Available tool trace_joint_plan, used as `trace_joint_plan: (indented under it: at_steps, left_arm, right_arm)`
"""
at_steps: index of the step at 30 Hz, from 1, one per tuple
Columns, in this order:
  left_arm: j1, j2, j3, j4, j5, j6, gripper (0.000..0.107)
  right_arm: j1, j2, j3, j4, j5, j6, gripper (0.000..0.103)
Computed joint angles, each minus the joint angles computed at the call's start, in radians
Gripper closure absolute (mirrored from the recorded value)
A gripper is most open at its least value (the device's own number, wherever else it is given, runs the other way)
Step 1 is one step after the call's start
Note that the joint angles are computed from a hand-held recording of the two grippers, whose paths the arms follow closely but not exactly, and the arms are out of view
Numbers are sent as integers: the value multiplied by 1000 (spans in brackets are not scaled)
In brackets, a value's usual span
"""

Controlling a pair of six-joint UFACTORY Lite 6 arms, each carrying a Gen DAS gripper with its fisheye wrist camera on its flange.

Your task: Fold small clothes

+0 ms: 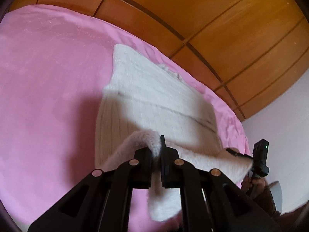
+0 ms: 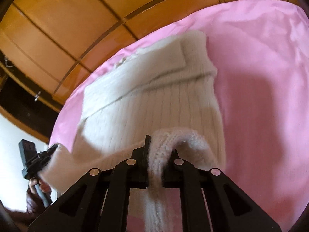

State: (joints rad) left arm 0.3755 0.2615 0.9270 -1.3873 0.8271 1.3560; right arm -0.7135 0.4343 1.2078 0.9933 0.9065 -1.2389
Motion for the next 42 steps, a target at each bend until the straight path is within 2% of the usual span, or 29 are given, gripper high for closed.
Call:
trace_joint_plan:
  at_steps: [4,6,7,8,10,11,12,13,16,20,22,24,25,26,27,30,36,42]
  left_arm:
    - [-90,184,224,-11,-97,-118,99]
    - [-107,259,326,14,-112,-198,85]
    - [-108,270,343,9,-127,-217,57]
    - [-100,266,344,-12,-143,-216,42]
    - [-73,263,342,-51,-128,-186,42]
    - [-61,261,341,-46,-123,-186,41]
    - [-47,240,311,-53,-141,-165,41]
    - [-33,234,292,-52,-142,-141,41]
    - [-3,194,188,-36,-126,-57,41]
    - [15,190,85,-43,-86,46,43]
    - [-2,178,29,-72,-79,90,44]
    - [-37,176,3,-96,-115,118,61]
    - [-61,179,1,-97,-150,122,84]
    - [-69,188,6,-92,-152,114,88]
    - [-73,176,-4,-101,-156,114,90]
    - [-78,116,-42,-87,-161,114,94]
    - [-1,-35,-144,-16,-87,95,95]
    - [153,-240,-369,121,2,84,95]
  right_arm:
    - [14,133,157,-31,-28,88,96]
    - [19,193,234,-30,-24,131,96]
    - [13,228,281,-23,5,148,93]
    - [0,263,329,-13,51,165,82]
    - [-14,277,360,0,80,180,51]
    - [-29,267,353,16,93,179,26]
    - [-56,258,345,49,132,160,22]
    - [-73,245,331,62,153,139,22]
    - [-113,185,250,40,123,67,21]
    - [-134,141,122,14,26,-50,21]
    - [-120,135,55,9,-24,-101,33]
    - [-95,114,-13,73,-107,-185,48]
    - [-80,106,-32,96,-139,-209,56]
    - [-71,106,-31,88,-135,-194,73]
    - [-71,103,-27,80,-119,-178,84]
    - [-70,21,-86,79,-131,-212,88]
    - [-135,-63,-131,42,-45,-218,90]
    - [-249,-169,-227,-110,39,-243,90]
